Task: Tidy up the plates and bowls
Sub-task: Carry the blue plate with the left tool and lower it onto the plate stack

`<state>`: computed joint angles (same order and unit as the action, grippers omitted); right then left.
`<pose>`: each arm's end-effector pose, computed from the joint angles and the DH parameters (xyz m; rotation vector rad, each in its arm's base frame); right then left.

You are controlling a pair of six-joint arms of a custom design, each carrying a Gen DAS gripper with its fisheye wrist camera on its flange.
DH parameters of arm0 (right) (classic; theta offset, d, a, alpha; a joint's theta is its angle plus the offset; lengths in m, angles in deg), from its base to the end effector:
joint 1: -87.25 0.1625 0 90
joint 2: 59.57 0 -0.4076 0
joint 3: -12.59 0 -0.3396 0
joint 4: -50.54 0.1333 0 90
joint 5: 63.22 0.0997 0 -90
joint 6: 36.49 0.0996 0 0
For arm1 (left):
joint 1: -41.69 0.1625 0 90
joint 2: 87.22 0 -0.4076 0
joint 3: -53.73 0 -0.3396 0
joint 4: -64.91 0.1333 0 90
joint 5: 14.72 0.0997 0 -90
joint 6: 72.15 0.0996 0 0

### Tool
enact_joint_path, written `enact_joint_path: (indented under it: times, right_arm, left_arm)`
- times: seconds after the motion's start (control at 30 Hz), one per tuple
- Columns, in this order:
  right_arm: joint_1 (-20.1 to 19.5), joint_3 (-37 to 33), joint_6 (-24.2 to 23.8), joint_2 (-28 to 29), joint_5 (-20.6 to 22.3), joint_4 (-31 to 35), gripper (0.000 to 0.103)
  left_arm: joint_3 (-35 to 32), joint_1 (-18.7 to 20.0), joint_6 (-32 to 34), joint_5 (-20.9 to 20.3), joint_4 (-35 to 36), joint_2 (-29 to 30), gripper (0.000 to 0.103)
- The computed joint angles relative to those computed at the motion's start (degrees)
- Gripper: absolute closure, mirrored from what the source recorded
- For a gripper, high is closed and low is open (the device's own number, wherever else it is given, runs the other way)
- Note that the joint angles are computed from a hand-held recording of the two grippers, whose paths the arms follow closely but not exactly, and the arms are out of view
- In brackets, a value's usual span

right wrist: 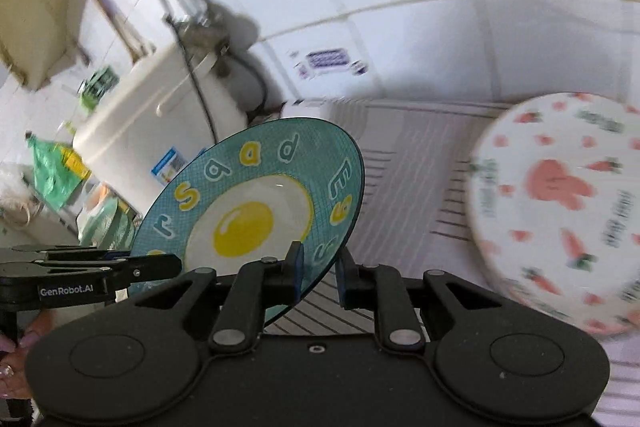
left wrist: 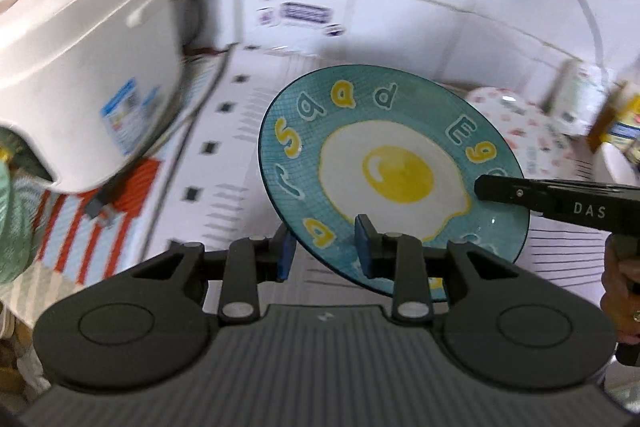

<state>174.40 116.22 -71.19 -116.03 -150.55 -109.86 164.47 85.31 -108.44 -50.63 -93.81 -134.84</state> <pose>0.1086 -0.5931 0.2011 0.8355 -2.8758 0.6052 -0.2384 -0.5227 0.1123 0.1480 2.3431 -0.8776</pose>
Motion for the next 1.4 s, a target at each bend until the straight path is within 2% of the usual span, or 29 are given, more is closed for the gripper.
enact_joint_path:
  times: [0.27, 0.5, 0.8, 1.03, 1.3, 1.4]
  right_arm:
    - [-3.52, 2.65, 2.04, -6.32, -0.98, -5.34, 0.082]
    - [-7.25, 1.63, 3.14, -8.29, -0.25, -7.14, 0.082]
    - [-9.83, -2.22, 3.29, -7.61, -1.86, -5.16, 0.082]
    - [-10.30, -5.34, 4.56, -5.75, -3.95, -5.06, 0.082]
    - [-10.29, -6.89, 5.00, -3.32, -5.83, -5.39, 0.082]
    - [-9.33, -7.35, 3.62, -2.56, -8.69, -5.22, 0.082]
  left_arm:
    - [-12.10, -1.21, 9.13, -5.71, -0.47, 8.92, 0.074]
    - [-22.55, 0.50, 13.99, -9.95, 2.16, 15.35, 0.074]
    - [-33.45, 2.66, 13.36, -13.61, 8.91, 21.63, 0.074]
    - [-40.93, 5.21, 9.37, -17.88, 16.27, 24.44, 0.074]
    - [-48.18, 6.80, 6.66, -18.67, 26.79, 26.95, 0.073]
    - [-50.06, 6.99, 5.34, -18.49, 29.45, 27.62, 0.073]
